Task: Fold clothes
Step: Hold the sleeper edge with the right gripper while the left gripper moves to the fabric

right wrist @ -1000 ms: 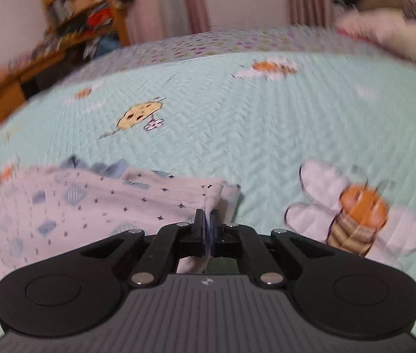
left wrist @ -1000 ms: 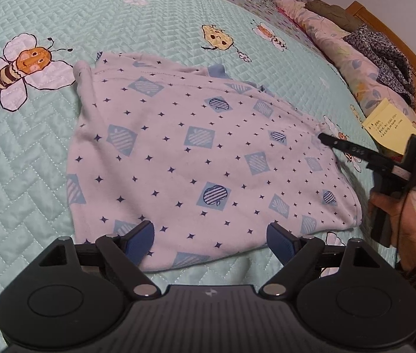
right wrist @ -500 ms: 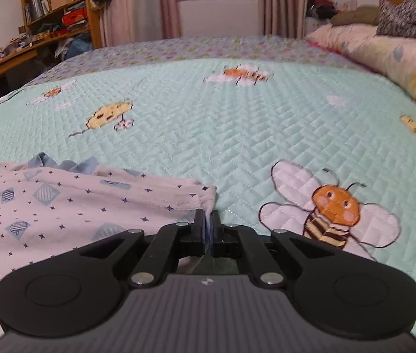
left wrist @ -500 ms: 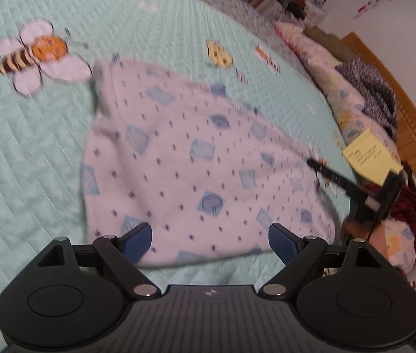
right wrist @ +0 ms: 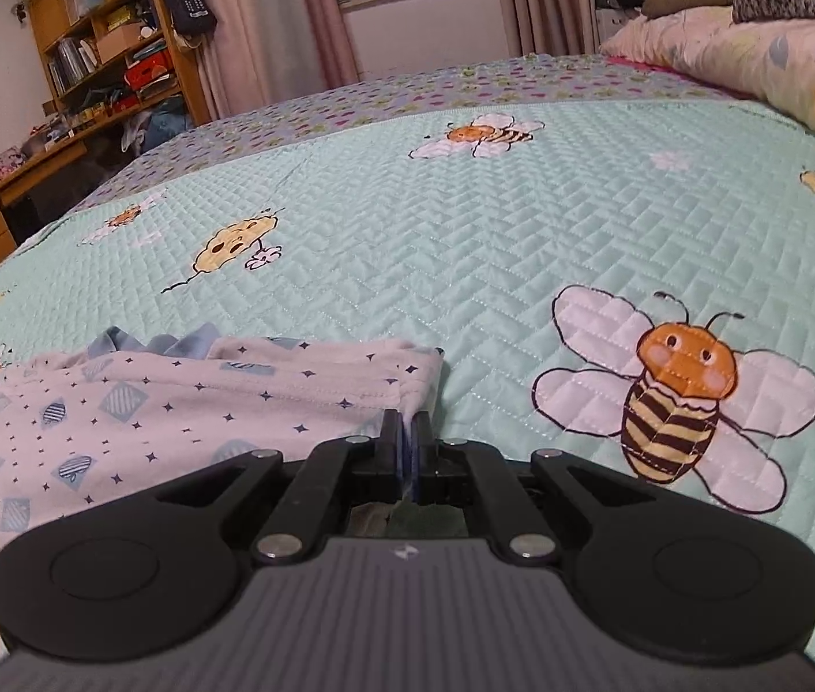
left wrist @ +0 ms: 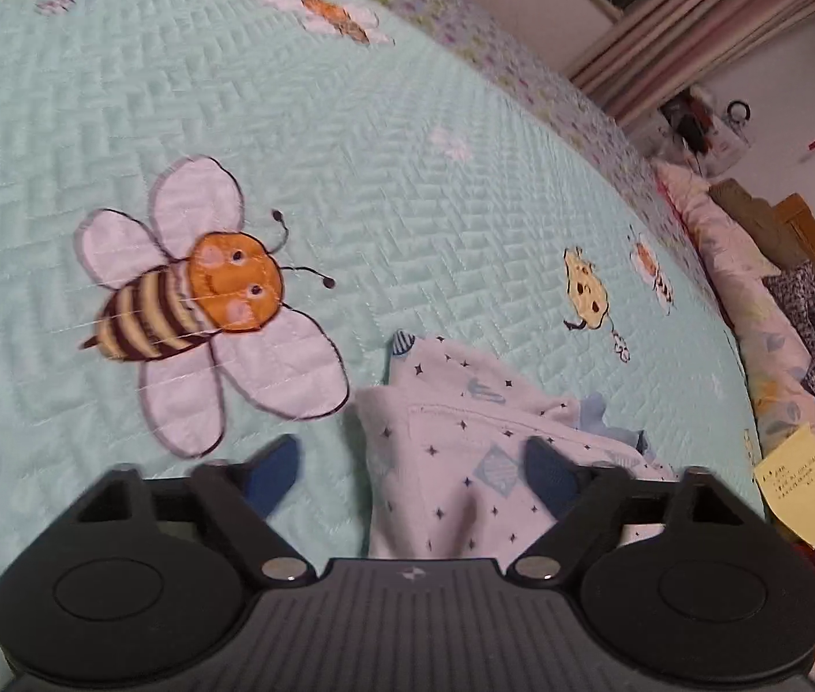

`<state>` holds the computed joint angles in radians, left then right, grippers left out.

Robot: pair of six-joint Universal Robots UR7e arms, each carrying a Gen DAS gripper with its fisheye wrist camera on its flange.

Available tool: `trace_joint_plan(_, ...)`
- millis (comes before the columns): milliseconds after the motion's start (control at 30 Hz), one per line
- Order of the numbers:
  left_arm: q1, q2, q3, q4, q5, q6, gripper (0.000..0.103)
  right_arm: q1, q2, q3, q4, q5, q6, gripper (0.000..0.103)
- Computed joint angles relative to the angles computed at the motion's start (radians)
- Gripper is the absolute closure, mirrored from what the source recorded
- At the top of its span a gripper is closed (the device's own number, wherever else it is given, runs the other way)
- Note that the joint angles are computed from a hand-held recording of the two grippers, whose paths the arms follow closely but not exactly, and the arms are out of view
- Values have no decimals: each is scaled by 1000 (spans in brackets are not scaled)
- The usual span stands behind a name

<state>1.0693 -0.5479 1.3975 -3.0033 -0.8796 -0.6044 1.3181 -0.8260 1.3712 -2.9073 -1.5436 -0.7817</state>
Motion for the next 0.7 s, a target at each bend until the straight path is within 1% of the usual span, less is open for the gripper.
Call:
trace_joint_plan(33,5,2,-4,2,-9,4,39,-1,0,-3,6,3,2,100)
trace_joint_plan(67,6,7,-15,8,-10,9,41,-2,0,-6,13,5,4,99)
trace_joint_plan(100,8,12,-27,15,-10,15,44,-3,1,-9,19,7,6,99)
trace_joint_plan(200,11,27,-62,37,-4,29,44,-6,-1,-11,28,16,11,99)
trace_joint_plan(233,13,28,-69,44,-1,32,46,-7,-1,-10,28,20,11,99)
trace_joint_plan(267,12,32,-82,66,13,34,51,-8,-2,-8,28,23,9,99)
trace_joint_plan(300,11,37,-94,88,28,36,77,-9,-3,-6,24,26,4,99)
trace_joint_plan(333,9,40,-105,107,34,49,93,-10,-4,-3,19,29,-2,99)
trace_joint_plan(367,7,44,-116,126,40,61,93,-10,-6,3,10,31,-14,99)
trace_joint_plan(433,-9,51,-121,134,82,95,93,-9,-9,15,-12,32,-41,99)
trace_joint_plan(533,-31,47,-102,82,108,145,94,-9,-16,31,-46,39,-62,99)
trace_joint_plan(633,-57,43,-88,19,120,226,94,-9,-28,49,-83,49,-75,99)
trace_joint_plan(700,-56,62,-122,68,160,232,94,-9,-29,51,-93,46,-79,99)
